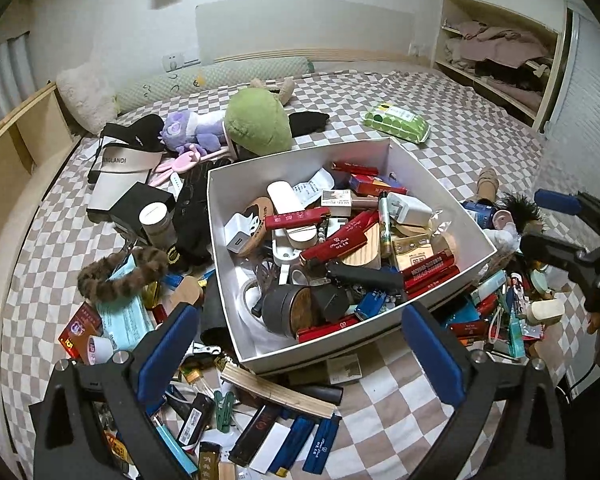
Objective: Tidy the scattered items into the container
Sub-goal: 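Move both tools back toward the scattered items beside the box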
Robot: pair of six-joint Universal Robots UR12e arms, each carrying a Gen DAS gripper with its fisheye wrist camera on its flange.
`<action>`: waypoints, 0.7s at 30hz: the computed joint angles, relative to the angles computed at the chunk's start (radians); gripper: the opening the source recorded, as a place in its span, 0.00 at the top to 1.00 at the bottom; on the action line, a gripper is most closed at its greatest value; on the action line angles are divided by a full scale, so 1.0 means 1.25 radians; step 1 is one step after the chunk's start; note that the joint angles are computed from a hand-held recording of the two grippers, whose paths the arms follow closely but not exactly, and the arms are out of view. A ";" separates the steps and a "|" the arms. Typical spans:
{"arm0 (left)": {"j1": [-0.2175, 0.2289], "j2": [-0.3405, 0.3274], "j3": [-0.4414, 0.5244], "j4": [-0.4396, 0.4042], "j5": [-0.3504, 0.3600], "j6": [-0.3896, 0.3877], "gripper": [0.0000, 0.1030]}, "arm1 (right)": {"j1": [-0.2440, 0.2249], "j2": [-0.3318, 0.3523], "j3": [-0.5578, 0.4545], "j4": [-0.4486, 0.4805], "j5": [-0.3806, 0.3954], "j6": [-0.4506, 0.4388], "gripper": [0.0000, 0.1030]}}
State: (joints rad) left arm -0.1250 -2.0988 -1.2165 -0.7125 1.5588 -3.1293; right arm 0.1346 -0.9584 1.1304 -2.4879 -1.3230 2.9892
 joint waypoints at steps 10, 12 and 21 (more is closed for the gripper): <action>-0.002 0.019 -0.033 0.027 0.023 -0.032 0.00 | 0.004 -0.020 0.032 0.033 -0.032 -0.079 0.00; -0.005 0.021 -0.044 0.047 0.038 -0.041 0.00 | 0.004 -0.023 0.039 0.033 -0.034 -0.087 0.00; -0.018 0.028 -0.073 0.081 0.093 0.048 0.00 | 0.000 -0.036 0.065 0.032 -0.042 -0.120 0.00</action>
